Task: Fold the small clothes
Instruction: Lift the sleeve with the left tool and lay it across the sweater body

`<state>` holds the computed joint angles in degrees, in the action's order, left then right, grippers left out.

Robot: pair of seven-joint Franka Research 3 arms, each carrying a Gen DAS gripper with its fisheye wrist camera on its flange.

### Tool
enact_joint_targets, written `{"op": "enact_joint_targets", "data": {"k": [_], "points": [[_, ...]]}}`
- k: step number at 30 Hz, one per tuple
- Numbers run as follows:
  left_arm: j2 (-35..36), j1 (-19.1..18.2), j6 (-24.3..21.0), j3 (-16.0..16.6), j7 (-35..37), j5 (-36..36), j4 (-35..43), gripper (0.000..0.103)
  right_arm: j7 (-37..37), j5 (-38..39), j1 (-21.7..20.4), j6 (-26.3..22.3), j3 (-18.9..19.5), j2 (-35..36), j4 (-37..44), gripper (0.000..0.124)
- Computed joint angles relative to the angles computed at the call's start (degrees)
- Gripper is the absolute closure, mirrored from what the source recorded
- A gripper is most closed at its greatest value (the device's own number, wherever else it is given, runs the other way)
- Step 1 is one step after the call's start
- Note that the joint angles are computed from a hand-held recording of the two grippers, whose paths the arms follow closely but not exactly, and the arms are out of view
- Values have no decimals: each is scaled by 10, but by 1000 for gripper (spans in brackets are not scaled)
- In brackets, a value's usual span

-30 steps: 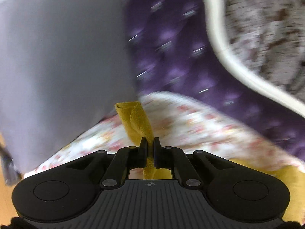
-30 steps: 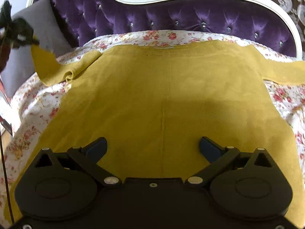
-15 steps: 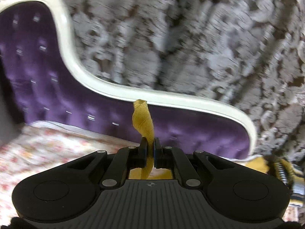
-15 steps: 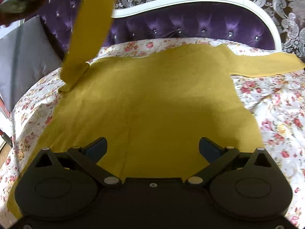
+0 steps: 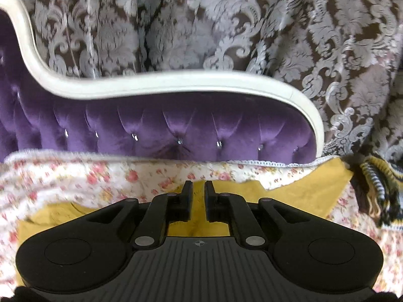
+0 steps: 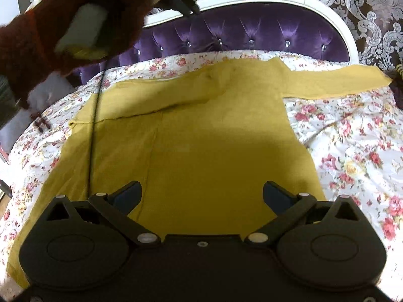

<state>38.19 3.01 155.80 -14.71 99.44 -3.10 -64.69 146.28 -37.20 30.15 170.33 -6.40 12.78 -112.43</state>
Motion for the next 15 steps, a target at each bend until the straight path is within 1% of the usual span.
{"op": "enact_joint_targets", "data": {"k": [2,4,6,7,8,9,10,11,12,13,14,15], "points": [[-29,10,47,12,1,9,-51,93,8,-15,2,7,-10,1,5,22],[-50,14,71,37,-20,28,-84,93,28,-41,7,18,-25,4,14,22],[-63,3,82,86,-67,67,-110,93,34,-54,4,34,-35,15,31,22],[-67,-2,88,107,-92,90,-123,93,18,-43,-4,44,-31,24,42,22],[-71,-9,91,134,-119,116,-137,92,9,-37,-5,59,-36,35,52,23],[-71,-15,87,153,-141,139,-142,92,-18,-17,-16,73,-30,47,64,26],[-70,-18,82,168,-162,158,-150,92,-49,4,-32,85,-18,59,76,33],[-68,-17,74,178,-178,174,-157,92,-87,29,-55,88,4,77,98,40],[-64,-15,62,183,-190,186,-158,92,-125,55,-81,80,32,97,125,43],[-59,-11,48,185,-200,195,-157,92,-153,76,-98,72,51,112,147,49],[-53,-4,36,182,-206,202,-157,92,-190,105,-126,60,83,134,177,58],[-49,3,31,178,-210,209,-159,92,-228,136,-156,44,119,157,209,61]]}}
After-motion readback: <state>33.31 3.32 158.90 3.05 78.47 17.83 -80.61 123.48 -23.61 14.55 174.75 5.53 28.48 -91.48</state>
